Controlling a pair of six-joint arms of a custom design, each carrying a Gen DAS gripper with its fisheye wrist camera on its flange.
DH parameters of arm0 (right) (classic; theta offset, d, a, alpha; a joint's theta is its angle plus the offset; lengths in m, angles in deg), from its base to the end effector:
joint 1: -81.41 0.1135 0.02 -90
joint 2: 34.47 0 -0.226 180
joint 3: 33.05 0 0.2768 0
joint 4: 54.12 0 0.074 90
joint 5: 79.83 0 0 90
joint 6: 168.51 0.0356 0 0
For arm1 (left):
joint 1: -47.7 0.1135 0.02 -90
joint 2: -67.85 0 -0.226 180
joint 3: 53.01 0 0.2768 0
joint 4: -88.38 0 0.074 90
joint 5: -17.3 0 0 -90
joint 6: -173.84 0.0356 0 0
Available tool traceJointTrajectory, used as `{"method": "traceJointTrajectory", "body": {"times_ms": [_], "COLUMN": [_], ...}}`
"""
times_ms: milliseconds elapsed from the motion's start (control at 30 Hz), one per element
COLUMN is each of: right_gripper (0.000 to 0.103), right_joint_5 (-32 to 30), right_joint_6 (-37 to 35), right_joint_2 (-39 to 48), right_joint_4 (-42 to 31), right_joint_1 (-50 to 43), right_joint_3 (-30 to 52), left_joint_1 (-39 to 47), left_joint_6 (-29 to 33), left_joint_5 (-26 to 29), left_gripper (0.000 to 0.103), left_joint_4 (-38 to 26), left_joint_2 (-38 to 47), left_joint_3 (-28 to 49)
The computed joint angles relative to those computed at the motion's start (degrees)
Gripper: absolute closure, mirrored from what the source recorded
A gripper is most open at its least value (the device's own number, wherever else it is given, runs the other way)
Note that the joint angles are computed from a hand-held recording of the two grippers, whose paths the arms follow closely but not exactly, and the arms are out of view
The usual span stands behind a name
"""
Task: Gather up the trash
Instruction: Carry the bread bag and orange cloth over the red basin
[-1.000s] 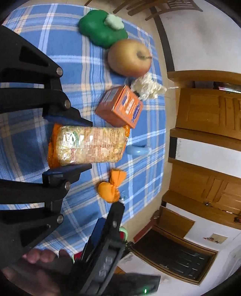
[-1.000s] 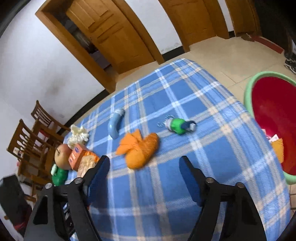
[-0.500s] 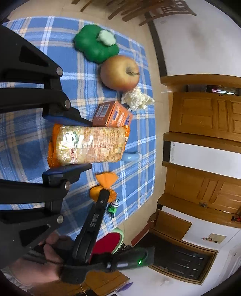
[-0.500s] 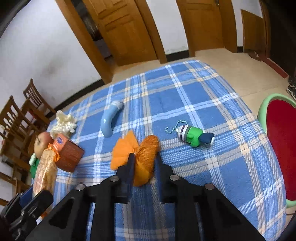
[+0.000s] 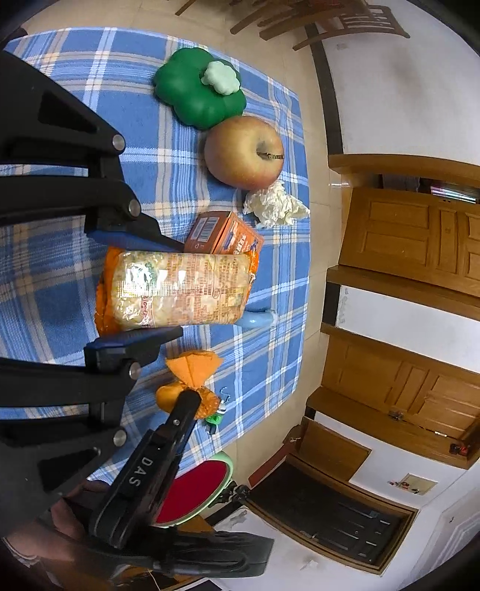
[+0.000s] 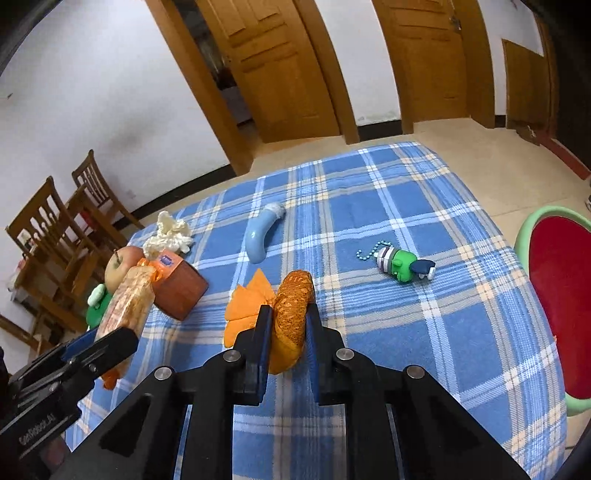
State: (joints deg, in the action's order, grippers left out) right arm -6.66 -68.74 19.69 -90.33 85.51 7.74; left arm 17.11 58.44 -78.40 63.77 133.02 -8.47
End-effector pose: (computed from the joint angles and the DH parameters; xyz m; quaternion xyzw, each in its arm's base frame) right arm 0.2257 0.0265 0.1504 -0.0046 0.9297 0.1776 0.3227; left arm 0.2266 -0.1299 0.1434 0.0229 0.9234 -0.1379 0.3574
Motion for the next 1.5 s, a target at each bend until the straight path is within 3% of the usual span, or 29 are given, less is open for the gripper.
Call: {"method": "traceJointTrajectory", "body": {"times_ms": [300, 500, 867, 1200, 1500], "right_gripper": [0.086, 0.086, 0.086, 0.086, 0.086], "right_joint_5": [-5.4, -4.1, -16.1, -30.1, -34.1], "right_joint_6": [-3.7, -8.6, -17.9, -31.9, -38.5], "right_joint_2": [-10.2, -16.8, -18.3, -3.9, 13.6], "right_joint_4": [-2.9, -6.8, -9.7, -10.7, -6.5], "right_joint_1": [-1.9, -2.6, -21.4, -48.3, -61.6], "right_joint_3": [-2.3, -1.4, -1.1, 3.5, 9.5], "left_joint_1": [-3.4, -7.5, -16.9, -24.4, -28.8], "left_joint_6": [2.0, 2.0, 1.1, 1.1, 2.1], "left_joint_5": [-4.1, -7.6, -13.4, -15.9, -16.8], "left_gripper": [0.066, 0.066, 0.066, 0.066, 0.065], "left_joint_4": [-0.8, 0.2, 1.5, 1.1, 0.4], "left_joint_2": [2.2, 6.6, 18.4, 33.5, 48.2], "left_joint_3": [3.4, 8.1, 18.6, 33.3, 48.4]}}
